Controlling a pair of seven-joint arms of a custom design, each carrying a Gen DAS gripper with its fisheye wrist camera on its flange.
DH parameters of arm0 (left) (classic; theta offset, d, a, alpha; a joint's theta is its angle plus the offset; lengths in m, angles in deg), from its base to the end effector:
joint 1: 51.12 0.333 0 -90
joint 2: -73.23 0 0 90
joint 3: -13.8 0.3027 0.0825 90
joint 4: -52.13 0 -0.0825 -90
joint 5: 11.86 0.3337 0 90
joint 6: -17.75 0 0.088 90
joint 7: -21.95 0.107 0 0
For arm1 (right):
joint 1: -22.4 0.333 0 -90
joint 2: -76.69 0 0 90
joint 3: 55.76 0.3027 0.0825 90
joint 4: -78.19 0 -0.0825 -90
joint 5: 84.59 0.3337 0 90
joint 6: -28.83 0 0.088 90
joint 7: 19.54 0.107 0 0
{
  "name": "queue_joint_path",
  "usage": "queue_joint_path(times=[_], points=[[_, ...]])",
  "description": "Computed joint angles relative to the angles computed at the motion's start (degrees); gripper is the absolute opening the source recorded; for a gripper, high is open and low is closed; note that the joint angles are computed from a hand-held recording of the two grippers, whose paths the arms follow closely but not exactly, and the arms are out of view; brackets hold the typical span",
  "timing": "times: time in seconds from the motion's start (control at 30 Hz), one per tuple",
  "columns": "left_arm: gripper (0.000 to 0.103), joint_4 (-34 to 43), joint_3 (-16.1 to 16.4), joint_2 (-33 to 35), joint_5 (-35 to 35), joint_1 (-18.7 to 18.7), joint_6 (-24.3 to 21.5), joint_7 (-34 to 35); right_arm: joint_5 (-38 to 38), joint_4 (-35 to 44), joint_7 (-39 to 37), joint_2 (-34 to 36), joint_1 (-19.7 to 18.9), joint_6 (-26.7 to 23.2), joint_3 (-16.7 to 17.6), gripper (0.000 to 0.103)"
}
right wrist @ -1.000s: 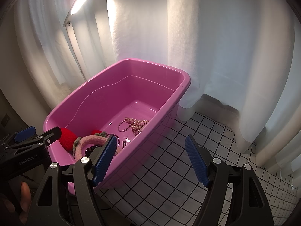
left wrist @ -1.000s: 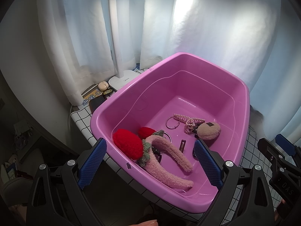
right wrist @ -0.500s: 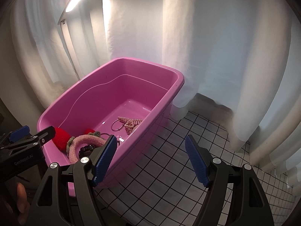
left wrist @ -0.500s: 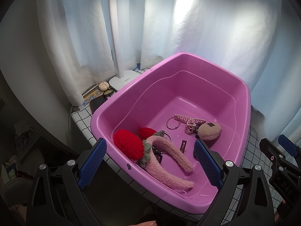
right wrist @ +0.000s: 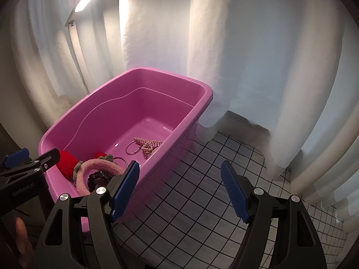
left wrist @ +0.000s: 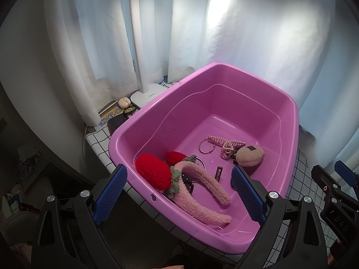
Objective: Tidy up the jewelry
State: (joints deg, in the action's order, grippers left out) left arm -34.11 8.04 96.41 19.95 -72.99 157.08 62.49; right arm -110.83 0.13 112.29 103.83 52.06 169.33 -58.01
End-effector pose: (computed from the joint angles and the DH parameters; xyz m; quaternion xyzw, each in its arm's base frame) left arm 0.5968 -0.2972 0.4982 -0.6917 0.6441 -0.2261 0.2359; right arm 0.6085 0.3226 0.5206 -0.6684 0.6535 -0.2482 0.2542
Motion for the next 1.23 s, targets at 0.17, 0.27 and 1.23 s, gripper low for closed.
queue_joint_path(times=[0.17,0.27,1.23], points=[[0.092,0.13,0.02,0.03,0.00,-0.12,-0.23,-0.09,-0.37,-0.42,0.19,-0.32,0.11,-0.11,-0.14,0.072],[0.092,0.19,0.01,0.05,0.00,-0.15,-0.27,-0.11,-0.43,-0.55,0.24,-0.40,0.06,-0.06,-0.07,0.072],[0.092,0.15,-0.23,-0.13,0.19,-0.04,-0.37,-0.45,-0.67,-1.24,0.58,-0.74,0.03,-0.13,0.12,0.072]])
